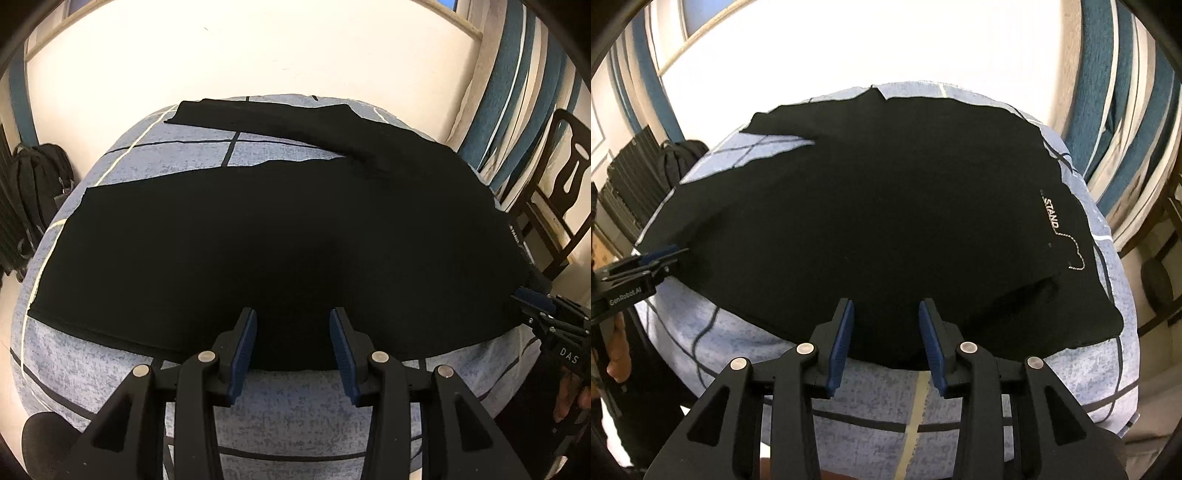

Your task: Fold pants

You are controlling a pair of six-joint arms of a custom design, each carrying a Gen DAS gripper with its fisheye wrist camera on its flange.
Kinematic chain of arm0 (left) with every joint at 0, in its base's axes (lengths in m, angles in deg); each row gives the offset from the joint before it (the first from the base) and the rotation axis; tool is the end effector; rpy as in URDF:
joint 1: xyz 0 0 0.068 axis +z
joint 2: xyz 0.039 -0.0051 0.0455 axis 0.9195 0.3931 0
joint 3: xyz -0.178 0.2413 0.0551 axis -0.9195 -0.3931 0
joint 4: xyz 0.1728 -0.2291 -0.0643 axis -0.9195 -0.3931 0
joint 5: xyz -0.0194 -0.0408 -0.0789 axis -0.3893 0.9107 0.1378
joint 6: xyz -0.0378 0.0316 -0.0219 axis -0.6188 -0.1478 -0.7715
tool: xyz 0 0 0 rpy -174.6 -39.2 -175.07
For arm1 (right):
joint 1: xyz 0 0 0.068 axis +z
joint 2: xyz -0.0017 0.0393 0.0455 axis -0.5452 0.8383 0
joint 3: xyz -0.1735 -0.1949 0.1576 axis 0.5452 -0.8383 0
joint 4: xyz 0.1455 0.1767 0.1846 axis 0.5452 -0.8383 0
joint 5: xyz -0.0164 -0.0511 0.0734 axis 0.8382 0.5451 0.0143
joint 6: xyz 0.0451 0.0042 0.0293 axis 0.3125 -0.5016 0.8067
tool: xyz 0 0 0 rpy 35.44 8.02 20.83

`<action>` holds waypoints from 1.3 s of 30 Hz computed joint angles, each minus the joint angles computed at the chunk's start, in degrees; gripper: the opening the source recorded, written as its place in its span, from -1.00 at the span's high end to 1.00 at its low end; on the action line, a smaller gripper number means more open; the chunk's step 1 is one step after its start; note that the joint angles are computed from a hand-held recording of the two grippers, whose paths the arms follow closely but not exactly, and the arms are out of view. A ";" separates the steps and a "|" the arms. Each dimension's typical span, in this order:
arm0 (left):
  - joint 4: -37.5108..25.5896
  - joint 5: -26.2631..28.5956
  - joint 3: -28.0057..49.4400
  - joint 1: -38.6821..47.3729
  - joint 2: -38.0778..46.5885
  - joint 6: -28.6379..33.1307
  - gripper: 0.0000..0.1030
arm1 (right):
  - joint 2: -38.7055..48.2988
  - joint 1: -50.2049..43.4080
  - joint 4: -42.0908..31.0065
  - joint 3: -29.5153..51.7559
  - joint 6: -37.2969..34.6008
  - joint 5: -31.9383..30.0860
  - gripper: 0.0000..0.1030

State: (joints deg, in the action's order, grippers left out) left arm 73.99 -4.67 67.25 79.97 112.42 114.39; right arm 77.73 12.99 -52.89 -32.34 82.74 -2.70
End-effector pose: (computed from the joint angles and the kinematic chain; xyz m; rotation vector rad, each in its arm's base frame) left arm 0.3649 0.0645 0.0227 0.7941 2.3835 -0.4594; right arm 0.1883 0.1668 0.0259 0.5829 2.4200 -0.0821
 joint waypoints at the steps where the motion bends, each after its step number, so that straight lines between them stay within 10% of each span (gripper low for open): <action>1: 0.12 -0.22 0.07 0.00 -0.16 -0.16 0.15 | -0.48 0.08 0.00 -0.27 0.01 0.14 0.27; 21: -3.45 2.91 5.78 -2.28 -3.98 -4.20 -0.14 | -8.45 -6.21 2.14 -1.60 -12.56 -0.38 0.26; 39: -21.82 -1.20 45.67 -14.16 14.58 -2.48 -0.14 | -5.79 -38.29 11.84 4.71 -50.78 -22.49 0.11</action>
State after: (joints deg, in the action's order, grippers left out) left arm 52.17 -5.87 112.92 65.81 127.00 111.91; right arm 71.94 -25.30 -41.06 -27.63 31.96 -25.19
